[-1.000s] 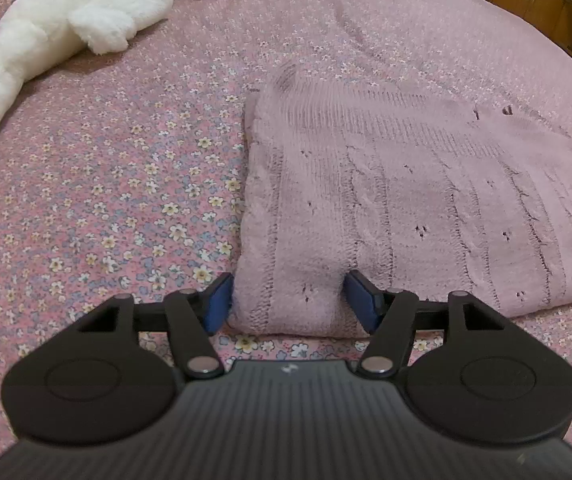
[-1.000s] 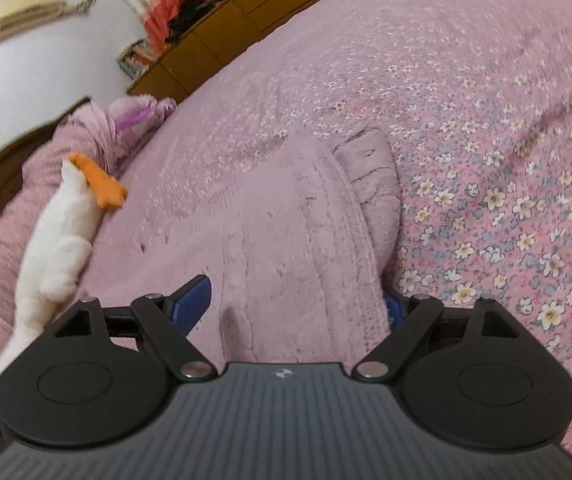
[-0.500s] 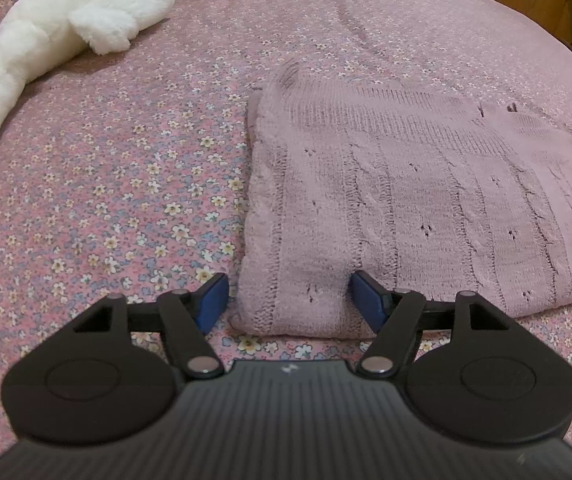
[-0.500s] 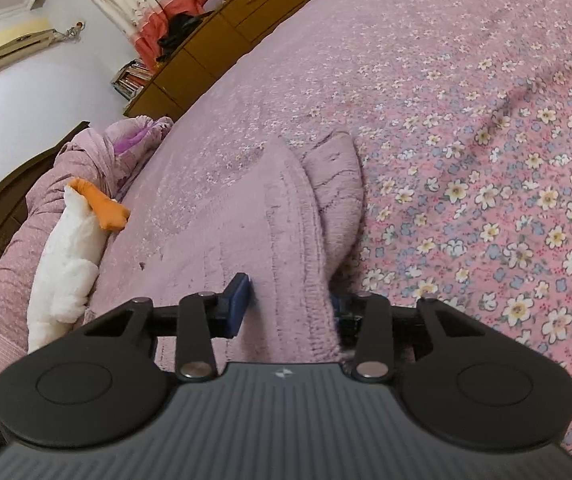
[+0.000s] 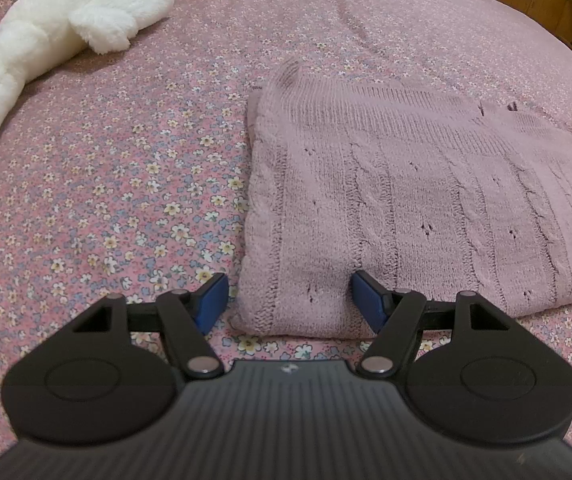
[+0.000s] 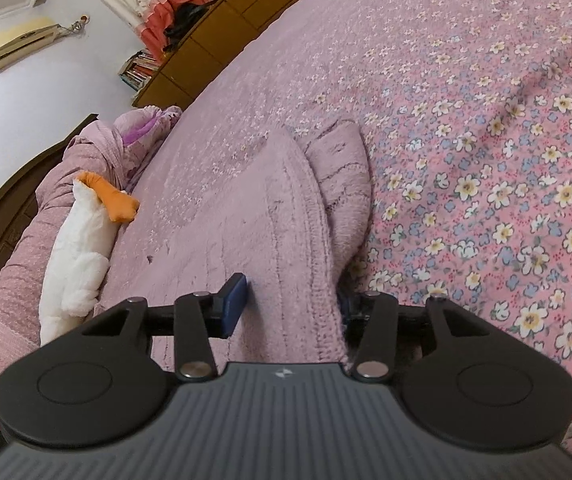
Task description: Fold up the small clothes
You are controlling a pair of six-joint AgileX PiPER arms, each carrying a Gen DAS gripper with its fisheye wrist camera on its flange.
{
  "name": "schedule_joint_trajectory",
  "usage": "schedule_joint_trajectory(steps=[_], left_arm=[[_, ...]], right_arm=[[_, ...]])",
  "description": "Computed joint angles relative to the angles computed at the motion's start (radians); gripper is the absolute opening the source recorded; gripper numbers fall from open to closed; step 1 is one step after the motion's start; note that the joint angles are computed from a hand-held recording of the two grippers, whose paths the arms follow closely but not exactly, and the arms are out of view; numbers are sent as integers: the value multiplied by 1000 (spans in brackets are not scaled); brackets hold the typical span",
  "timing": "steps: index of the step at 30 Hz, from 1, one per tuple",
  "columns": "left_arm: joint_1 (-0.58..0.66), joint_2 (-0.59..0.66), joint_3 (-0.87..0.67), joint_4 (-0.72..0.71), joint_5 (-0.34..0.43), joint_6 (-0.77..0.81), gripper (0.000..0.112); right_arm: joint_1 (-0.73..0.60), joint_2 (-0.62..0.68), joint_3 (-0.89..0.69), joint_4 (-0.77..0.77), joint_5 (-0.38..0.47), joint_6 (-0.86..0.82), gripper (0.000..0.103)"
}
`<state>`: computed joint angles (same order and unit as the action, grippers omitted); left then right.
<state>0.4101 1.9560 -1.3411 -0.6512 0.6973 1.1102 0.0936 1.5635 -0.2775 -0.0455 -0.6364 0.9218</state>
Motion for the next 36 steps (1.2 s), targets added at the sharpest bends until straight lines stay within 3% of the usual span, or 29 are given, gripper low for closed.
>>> schedule_joint_trajectory(steps=[4, 14, 18, 21, 36], left_arm=[[0, 0, 3, 1, -2, 1, 70], [-5, -12, 26, -8, -29, 3, 72], [2, -29, 42, -17, -32, 15, 72], [9, -40, 43, -17, -22, 21, 72], [50, -74, 14, 6, 32, 27, 72]], right_arm=[[57, -25, -35, 140, 92, -146, 45], [58, -11, -23, 143, 61, -114, 43], [86, -25, 2, 209, 19, -123, 32], [116, -50, 11, 266, -2, -148, 28], [253, -198, -78, 450, 90, -288, 26]])
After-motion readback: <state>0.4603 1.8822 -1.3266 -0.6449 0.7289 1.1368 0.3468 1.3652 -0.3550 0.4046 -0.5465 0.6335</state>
